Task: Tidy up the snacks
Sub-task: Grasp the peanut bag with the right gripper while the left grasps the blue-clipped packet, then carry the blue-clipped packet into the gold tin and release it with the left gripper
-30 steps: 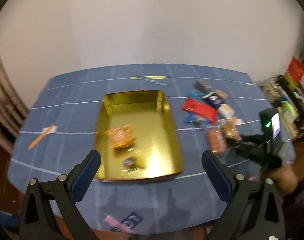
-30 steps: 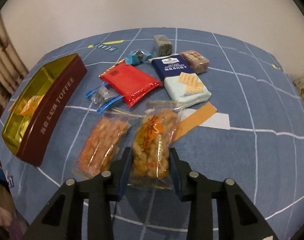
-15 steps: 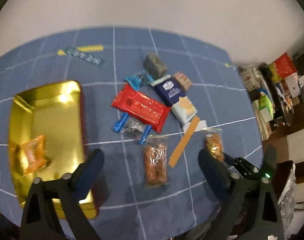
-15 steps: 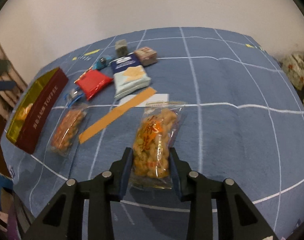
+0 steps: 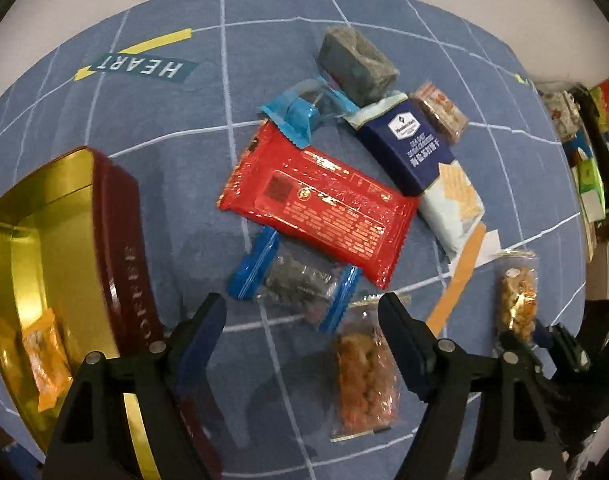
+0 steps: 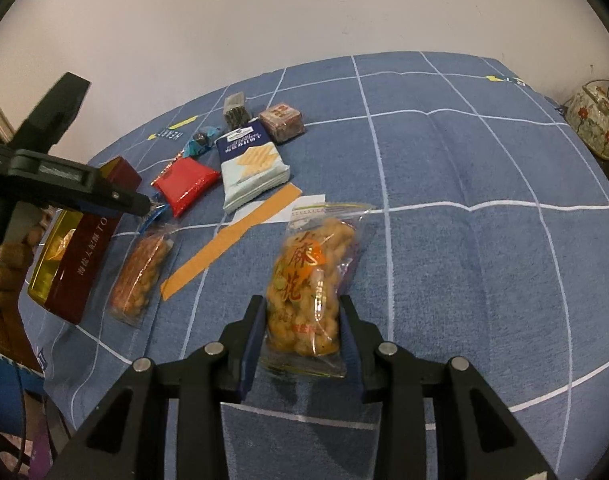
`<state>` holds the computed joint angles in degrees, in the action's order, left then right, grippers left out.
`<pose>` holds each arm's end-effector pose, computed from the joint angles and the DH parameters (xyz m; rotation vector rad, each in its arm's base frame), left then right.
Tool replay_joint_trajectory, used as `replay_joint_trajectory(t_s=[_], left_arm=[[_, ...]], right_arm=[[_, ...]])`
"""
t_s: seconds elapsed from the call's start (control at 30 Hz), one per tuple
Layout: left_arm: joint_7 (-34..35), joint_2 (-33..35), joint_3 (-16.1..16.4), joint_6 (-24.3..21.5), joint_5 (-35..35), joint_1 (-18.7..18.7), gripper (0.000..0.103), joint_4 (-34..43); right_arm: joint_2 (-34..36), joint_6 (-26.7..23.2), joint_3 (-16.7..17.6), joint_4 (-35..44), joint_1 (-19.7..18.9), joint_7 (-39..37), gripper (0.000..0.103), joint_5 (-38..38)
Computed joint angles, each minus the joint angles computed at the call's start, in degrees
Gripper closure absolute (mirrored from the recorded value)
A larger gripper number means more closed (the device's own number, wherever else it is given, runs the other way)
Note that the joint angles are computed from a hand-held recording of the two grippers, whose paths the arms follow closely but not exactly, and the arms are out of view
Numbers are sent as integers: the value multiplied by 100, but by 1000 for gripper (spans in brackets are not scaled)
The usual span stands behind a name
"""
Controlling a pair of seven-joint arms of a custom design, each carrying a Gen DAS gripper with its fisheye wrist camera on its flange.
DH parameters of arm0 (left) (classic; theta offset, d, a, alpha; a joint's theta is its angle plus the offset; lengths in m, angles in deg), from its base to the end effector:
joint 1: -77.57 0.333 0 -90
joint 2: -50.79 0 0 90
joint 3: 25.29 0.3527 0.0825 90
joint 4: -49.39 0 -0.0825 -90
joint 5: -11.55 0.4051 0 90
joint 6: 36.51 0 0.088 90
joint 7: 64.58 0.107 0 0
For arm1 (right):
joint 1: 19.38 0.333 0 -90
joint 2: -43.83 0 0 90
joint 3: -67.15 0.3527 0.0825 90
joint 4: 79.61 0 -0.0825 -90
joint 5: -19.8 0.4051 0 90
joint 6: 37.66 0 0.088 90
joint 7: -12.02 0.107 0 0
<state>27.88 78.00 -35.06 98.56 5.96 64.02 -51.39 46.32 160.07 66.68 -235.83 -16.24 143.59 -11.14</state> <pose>0.6522 -0.2683 0.3336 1.7492 -2.5317 0.2940 0.4387 0.0804 0.3005 -1.6844 1.8766 -0.3540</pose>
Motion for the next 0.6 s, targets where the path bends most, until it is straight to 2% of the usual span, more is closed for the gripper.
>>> replay_joint_trajectory(t_s=[0.07,0.1,0.13,0.2,0.3,0.37,0.4,0.43,0.6], left_arm=[[24,89,14,-35,47,-19,53,77],[-9,142,42,-72,110,-54,55,131],[28,80,30,144,108,-47,63,5],[14,-33,72,431,248,-118,72,-187],[-158,-192,119,685,339,-157,78,-428],[-208,-443,61,1013,209,-100,79,-789],[-163,-588,12,1173,86,-28,85,-997],[-99,-716,-47,1288,-63,45,86,-1161],[211,-1457,-218,1933,-767,285,87,-2040]], right_arm=[[10,27,-3,-1,-17,27,67,-31],[9,28,-6,-4,-13,9,67,-11],[8,32,-11,-16,11,-58,67,67],[2,32,-16,-40,66,-213,67,250],[-7,25,-15,-60,131,-402,67,477],[-8,33,-12,-73,150,-469,67,554],[-7,55,-15,-89,173,-551,67,642],[-5,71,-17,-100,192,-618,67,715],[-27,82,-10,-167,401,-1216,67,1452]])
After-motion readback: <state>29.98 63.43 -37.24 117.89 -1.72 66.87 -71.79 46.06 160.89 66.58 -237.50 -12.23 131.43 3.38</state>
